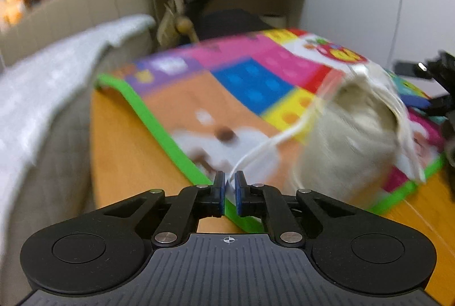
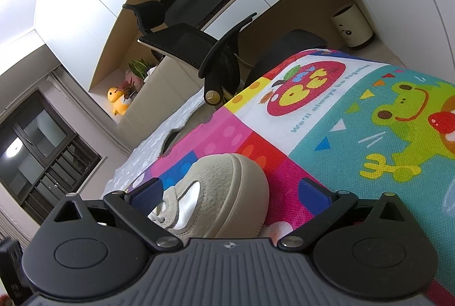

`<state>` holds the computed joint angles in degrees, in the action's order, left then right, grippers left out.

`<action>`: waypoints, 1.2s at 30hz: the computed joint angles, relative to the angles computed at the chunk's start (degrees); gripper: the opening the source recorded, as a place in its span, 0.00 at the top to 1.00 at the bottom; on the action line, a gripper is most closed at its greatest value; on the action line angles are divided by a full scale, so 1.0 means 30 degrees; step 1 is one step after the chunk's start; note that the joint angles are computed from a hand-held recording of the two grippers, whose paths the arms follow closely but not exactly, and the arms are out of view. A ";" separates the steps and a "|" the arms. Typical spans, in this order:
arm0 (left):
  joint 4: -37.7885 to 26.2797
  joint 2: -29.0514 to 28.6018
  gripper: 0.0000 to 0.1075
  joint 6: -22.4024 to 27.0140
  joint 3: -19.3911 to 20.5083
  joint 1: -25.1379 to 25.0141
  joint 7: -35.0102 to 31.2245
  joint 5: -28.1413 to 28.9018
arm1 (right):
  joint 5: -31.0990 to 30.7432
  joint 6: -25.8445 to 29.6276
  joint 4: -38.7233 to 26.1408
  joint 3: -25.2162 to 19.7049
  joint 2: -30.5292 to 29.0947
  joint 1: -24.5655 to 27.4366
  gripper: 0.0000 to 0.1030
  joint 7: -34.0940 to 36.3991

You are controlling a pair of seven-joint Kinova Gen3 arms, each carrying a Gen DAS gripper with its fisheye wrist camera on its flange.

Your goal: Lace up shoes with both hands

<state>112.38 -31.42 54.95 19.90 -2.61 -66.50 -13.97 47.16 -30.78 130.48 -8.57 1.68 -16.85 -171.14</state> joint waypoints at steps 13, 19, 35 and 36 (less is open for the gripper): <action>0.0118 0.0434 0.15 -0.4103 -0.3758 0.2002 0.3909 -0.0726 | 0.0723 -0.0234 -0.0098 0.0090 0.0041 0.0156 0.00 -0.0588; 0.2877 -0.2739 0.09 -0.6899 -0.5737 0.5573 0.2884 0.3750 | 0.4349 -0.0021 -0.1300 0.0156 0.0228 0.0252 0.00 -0.4113; 0.1913 -0.3425 0.08 -0.4784 -0.0142 -0.0542 0.2041 0.4958 | 1.3646 0.2324 -0.3966 0.0242 -0.0863 -0.0696 0.01 -1.0349; 0.1724 -0.3585 0.08 -0.4905 0.0039 -0.0773 0.2044 0.4714 | 1.3362 0.3003 -0.3884 0.0106 -0.1310 -0.0767 0.01 -0.9572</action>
